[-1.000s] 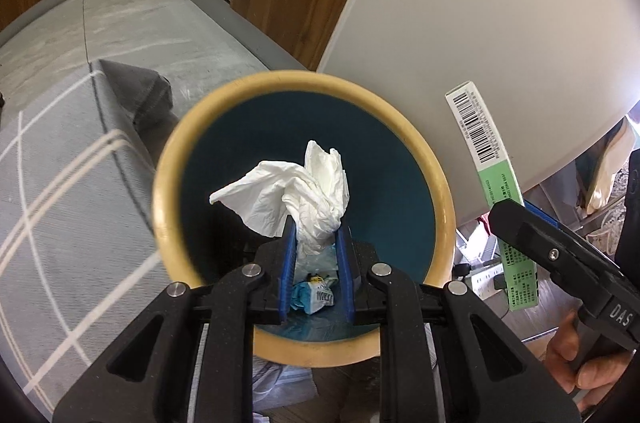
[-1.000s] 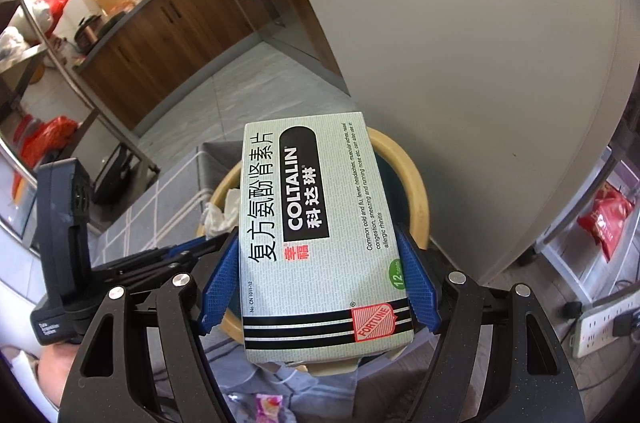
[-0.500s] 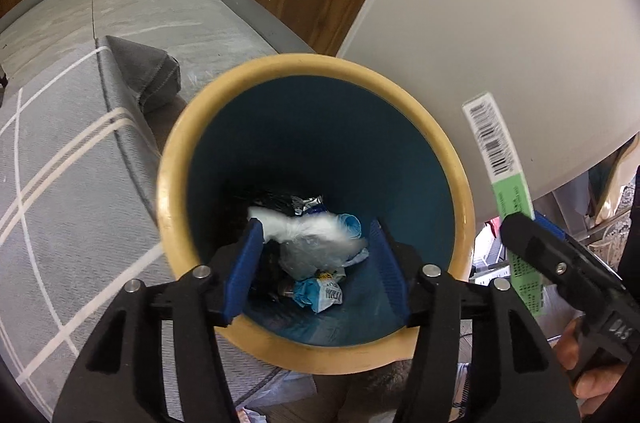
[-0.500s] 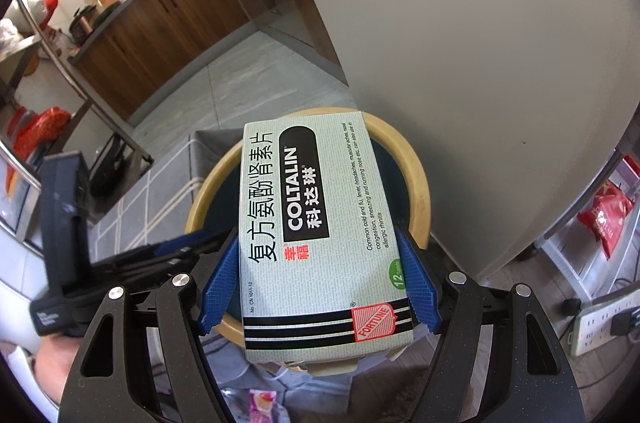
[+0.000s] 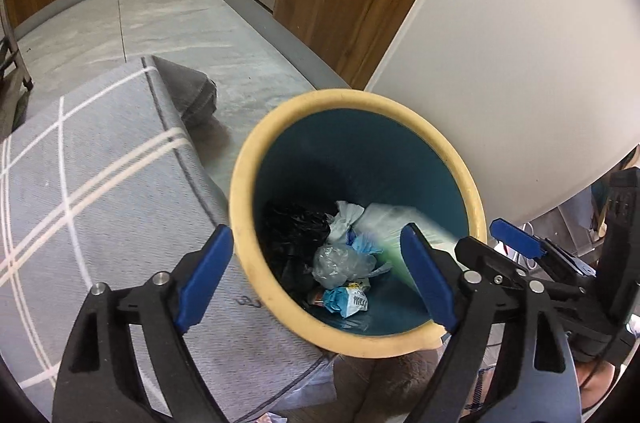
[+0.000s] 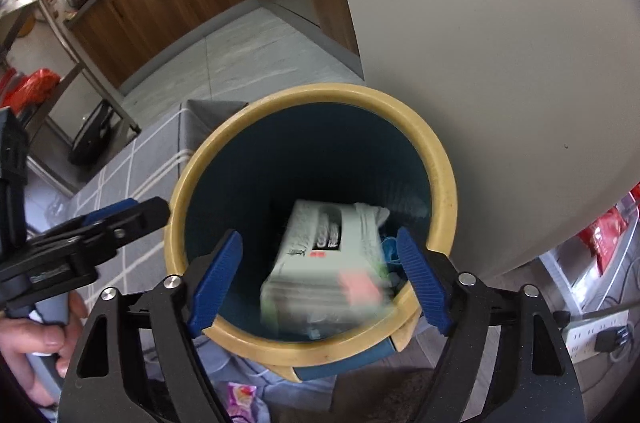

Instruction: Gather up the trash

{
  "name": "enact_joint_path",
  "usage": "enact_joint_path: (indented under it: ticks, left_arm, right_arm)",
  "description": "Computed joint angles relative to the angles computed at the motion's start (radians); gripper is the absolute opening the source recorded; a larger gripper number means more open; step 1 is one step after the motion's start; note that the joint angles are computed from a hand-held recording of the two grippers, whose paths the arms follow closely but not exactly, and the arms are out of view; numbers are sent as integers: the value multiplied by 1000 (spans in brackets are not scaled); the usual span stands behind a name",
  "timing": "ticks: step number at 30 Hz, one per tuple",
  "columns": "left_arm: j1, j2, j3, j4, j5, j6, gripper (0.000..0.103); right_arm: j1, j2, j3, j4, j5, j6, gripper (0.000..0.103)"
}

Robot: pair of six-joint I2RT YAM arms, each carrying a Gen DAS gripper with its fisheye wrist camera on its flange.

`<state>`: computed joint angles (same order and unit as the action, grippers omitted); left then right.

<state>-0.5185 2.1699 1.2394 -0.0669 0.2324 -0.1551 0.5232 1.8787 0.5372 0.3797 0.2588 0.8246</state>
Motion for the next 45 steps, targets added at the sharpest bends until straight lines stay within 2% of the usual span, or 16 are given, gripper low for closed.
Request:
enact_joint_path:
  ticks: [9, 14, 20, 25, 33, 39, 45]
  left_arm:
    - [-15, -119, -98, 49, -61, 18, 94]
    - [-43, -225, -183, 95, -122, 41, 97]
    - [-60, -348, -277, 117, -144, 65, 97]
    - [-70, -447, -361, 140, -162, 66, 97]
    - [-94, -589, -513, 216, -225, 44, 97]
    - [-105, -623, -557, 250, -222, 35, 97]
    - [-124, -613, -557, 265, -235, 37, 97]
  right_arm:
    - [52, -155, -97, -4, 89, 32, 88]
    - [120, -306, -155, -89, 209, 60, 91]
    - [226, -449, -186, -197, 338, 101, 93]
    - [307, -499, -171, -284, 426, 105, 95]
    - [477, -542, -131, -475, 620, 218, 97]
    - [545, -563, -129, -574, 675, 304, 97]
    - [546, -590, -143, -571, 681, 316, 98]
